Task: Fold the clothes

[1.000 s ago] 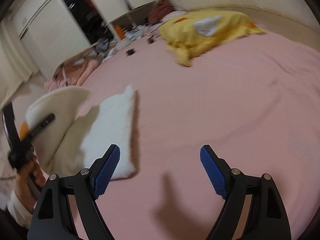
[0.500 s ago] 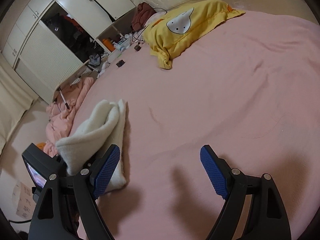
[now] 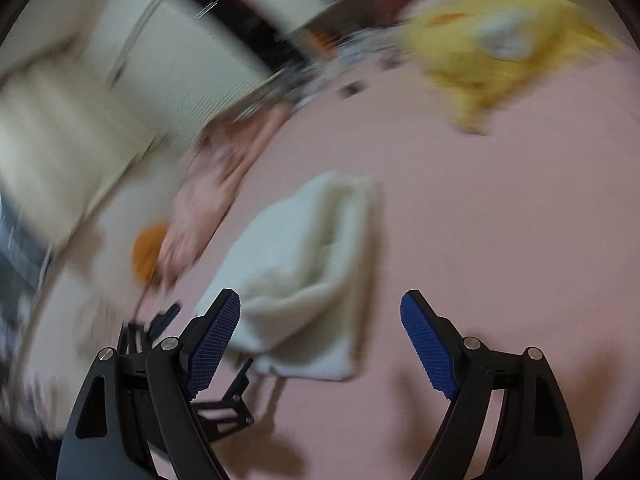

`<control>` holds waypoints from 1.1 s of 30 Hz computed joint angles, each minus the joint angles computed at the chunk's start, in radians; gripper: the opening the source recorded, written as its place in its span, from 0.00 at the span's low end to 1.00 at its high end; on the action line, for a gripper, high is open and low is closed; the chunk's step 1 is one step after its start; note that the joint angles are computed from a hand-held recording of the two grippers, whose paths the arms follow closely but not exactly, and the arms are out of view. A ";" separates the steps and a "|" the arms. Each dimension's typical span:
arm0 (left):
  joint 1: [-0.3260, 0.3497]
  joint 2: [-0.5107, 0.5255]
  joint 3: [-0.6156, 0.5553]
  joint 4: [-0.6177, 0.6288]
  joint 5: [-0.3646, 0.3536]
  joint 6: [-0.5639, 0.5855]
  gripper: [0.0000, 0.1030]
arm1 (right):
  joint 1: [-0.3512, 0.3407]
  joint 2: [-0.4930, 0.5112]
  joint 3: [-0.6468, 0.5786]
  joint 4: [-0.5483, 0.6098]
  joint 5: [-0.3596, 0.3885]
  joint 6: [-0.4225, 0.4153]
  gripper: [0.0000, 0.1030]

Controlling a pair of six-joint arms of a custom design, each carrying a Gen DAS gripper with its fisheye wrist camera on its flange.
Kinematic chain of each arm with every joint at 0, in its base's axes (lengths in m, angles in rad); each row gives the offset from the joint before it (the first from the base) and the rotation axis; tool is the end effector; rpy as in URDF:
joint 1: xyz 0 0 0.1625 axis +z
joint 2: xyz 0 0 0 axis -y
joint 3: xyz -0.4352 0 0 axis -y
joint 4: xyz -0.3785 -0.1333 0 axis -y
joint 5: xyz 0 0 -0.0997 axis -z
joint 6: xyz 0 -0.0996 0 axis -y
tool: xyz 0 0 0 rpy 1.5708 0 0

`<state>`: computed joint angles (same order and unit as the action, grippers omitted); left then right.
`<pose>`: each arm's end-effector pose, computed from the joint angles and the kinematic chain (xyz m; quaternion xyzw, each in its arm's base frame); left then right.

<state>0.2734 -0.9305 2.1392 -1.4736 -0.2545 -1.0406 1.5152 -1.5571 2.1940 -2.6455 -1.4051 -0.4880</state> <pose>-0.3193 -0.3281 0.0548 0.4490 0.5756 -0.2592 0.6324 0.1249 -0.4498 0.3259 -0.2262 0.9463 -0.2302 0.0197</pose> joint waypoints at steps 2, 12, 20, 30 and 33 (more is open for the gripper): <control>0.028 -0.022 -0.007 0.033 -0.046 -0.050 0.93 | 0.057 0.064 -0.023 -0.017 -0.053 -0.006 0.78; 0.132 -0.239 0.076 -0.463 -0.198 -0.090 0.89 | 0.168 0.227 -0.108 0.073 -0.303 0.077 0.27; 0.183 -0.286 0.171 -0.559 -0.248 -0.234 0.94 | 0.033 0.157 0.023 0.007 -0.229 0.076 0.14; 0.188 -0.271 0.135 -0.550 -0.245 -0.219 0.94 | -0.027 0.091 0.007 0.006 -0.080 0.170 0.43; 0.192 -0.273 0.137 -0.558 -0.247 -0.231 0.94 | 0.008 0.085 -0.010 -0.154 -0.101 0.247 0.68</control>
<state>0.4652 -1.2039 2.2766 -2.0312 -0.5014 -1.2713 1.5235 -1.4723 2.1839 -2.7995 -1.5063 -0.2409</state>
